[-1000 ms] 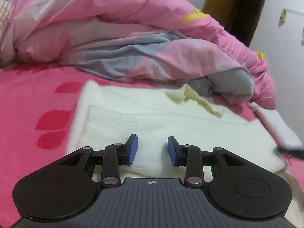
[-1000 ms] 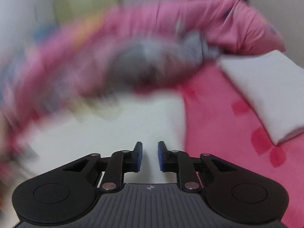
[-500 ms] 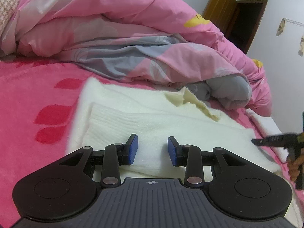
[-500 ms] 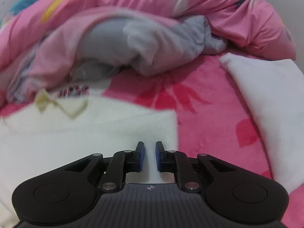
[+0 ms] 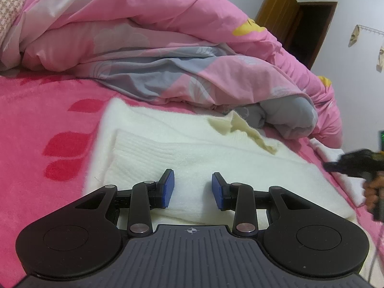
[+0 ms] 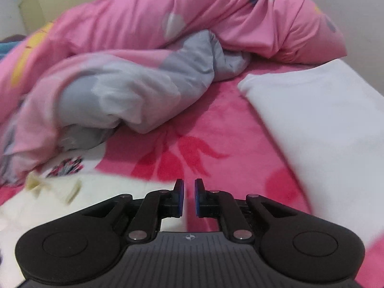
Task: Fold clothes
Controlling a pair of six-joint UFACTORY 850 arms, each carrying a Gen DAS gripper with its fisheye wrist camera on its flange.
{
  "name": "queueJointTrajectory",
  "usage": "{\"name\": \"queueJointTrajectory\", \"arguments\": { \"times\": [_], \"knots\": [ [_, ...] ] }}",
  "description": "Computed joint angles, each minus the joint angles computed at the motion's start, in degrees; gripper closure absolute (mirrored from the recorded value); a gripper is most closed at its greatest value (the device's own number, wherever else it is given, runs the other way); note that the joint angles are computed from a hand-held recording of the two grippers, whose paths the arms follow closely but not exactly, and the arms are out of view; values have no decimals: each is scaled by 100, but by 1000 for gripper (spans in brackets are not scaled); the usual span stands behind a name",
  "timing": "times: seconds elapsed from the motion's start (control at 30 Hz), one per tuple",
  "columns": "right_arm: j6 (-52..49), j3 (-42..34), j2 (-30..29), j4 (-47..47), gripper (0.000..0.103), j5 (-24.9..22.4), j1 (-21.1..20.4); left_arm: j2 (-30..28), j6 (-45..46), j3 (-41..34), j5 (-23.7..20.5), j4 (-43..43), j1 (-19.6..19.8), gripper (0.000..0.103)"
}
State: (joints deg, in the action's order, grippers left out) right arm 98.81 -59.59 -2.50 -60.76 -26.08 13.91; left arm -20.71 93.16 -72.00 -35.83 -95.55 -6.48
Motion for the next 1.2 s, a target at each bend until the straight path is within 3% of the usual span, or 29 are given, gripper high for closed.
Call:
{"name": "queueJointTrajectory", "arguments": {
  "times": [0.2,0.27,0.33,0.43,0.57,0.7,0.8,0.9,1.0,1.07,1.13,1.2],
  "knots": [
    [-352,1126,1101,124,93,222,847,-2,-31,-7,-6,18,-1,68],
    [97,1415,1180,-123,80,28,1105,0,-32,-7,-3,24,-1,68],
    [853,1534,1309,-563,79,-193,1244,-2,-46,-12,-12,38,5,68],
    [1152,1299,1340,-711,79,-648,1417,-10,-68,-17,-45,34,15,68],
    [1589,1053,1113,-1597,79,-595,1707,13,-34,2,4,17,-3,68],
    [334,769,418,-1055,80,-665,1818,74,-193,-9,-24,175,23,67],
    [379,616,394,-983,79,-924,1900,326,85,175,-60,277,76,58],
    [737,543,405,-1419,79,-862,2018,554,576,396,98,441,14,51],
    [825,486,248,-1793,79,-794,2162,632,855,492,422,503,-105,49],
    [336,381,-32,-1446,79,-689,2156,603,741,455,447,595,-112,49],
    [350,369,-85,-1574,79,-839,2224,594,667,452,400,625,-84,49],
    [78,213,-57,-1112,79,-842,2188,607,690,469,424,606,-92,49]
  ]
}}
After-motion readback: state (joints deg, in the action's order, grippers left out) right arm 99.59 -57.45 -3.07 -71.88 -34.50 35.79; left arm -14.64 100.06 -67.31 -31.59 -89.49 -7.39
